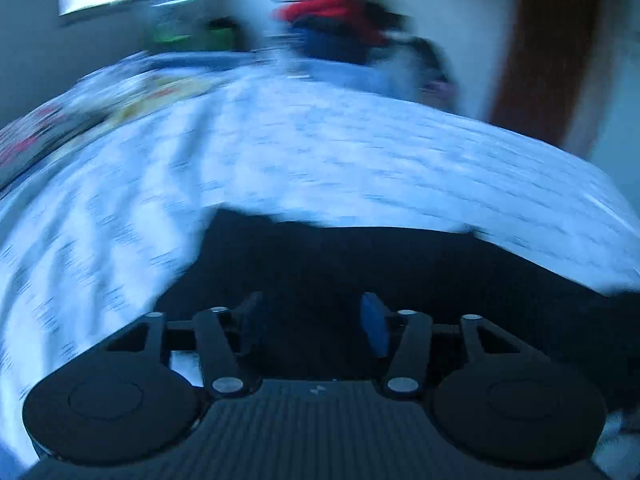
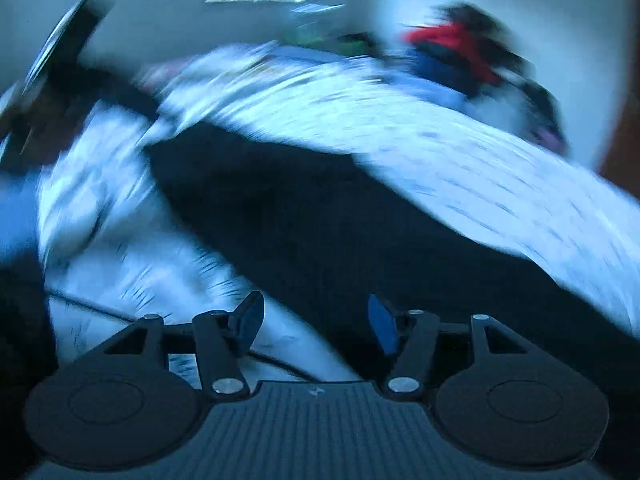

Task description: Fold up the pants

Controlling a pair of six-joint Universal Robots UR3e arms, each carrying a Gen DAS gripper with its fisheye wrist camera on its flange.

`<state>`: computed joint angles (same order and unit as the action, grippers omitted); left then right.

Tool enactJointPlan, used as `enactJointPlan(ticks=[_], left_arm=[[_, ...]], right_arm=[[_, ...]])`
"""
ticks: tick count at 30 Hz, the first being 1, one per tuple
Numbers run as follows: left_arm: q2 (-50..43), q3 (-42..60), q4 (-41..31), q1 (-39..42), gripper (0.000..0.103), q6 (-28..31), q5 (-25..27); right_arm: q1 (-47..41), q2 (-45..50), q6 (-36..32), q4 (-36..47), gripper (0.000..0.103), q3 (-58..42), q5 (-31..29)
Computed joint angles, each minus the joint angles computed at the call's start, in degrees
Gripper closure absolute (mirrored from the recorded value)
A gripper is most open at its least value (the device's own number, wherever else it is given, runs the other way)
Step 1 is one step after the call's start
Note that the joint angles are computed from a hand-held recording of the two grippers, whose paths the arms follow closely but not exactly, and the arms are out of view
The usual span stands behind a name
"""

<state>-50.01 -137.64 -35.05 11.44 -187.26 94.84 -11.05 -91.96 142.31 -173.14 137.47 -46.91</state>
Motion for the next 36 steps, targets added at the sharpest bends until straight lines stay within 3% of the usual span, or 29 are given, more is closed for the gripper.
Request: enactJointPlan(ticks=[2,4,9,12,14,18,20,21,25,28,33,36], left_arm=[[-8.55,2.16,6.79,-7.67,0.038,0.78,0.75],[-16.65,4.65,11.80,-13.70,0.038,1.70,0.39],[-32.77,11.86,18.37,-22.62,0.038,5.83,-6.26],[-39.75,15.09,20.60,-26.74,0.038,9.44,-10.55],[-44.25,17.40,22.53,-30.11,0.037,11.20,-9.92],[-50.91,21.83,23.67,-33.57,0.038,13.64,-9.39],[-53.19,22.86,25.16,-34.76,0.038,14.92,-9.68],[-54.44,23.39,26.04,-35.65,0.038,15.51,-8.86],[-60.16,26.20,31.04,-39.84,0.039,16.78,-1.90],[-62.39,27.27,32.58,-40.58,0.054,15.86,0.82],[-63.52,26.31,35.60,-38.91,0.082,12.91,-0.73],[-63.62,25.09,37.90,-38.47,0.085,12.20,-1.07]], right_arm=[[-6.61,0.85,8.39,-4.08,0.034,2.44,1.38],[-12.00,2.59,13.04,-0.50,0.033,2.43,3.61],[-20.15,6.63,13.70,9.44,0.033,2.23,12.37],[-20.40,11.25,14.94,16.23,0.032,-1.56,17.34],[-19.29,15.00,15.74,19.61,0.032,-4.72,20.25],[-18.65,20.55,24.40,12.10,0.032,-6.04,24.45],[-19.60,24.34,29.49,6.32,0.038,-5.52,28.90],[-19.63,26.09,32.69,1.96,0.046,-5.17,30.36],[-19.36,30.49,40.01,-6.90,0.046,-6.27,34.69],[-18.08,31.48,45.05,-13.07,0.046,-7.30,32.17],[-18.84,33.76,49.40,-19.41,0.046,-7.41,29.12],[-22.04,32.31,49.24,-22.13,0.046,-4.88,25.78]])
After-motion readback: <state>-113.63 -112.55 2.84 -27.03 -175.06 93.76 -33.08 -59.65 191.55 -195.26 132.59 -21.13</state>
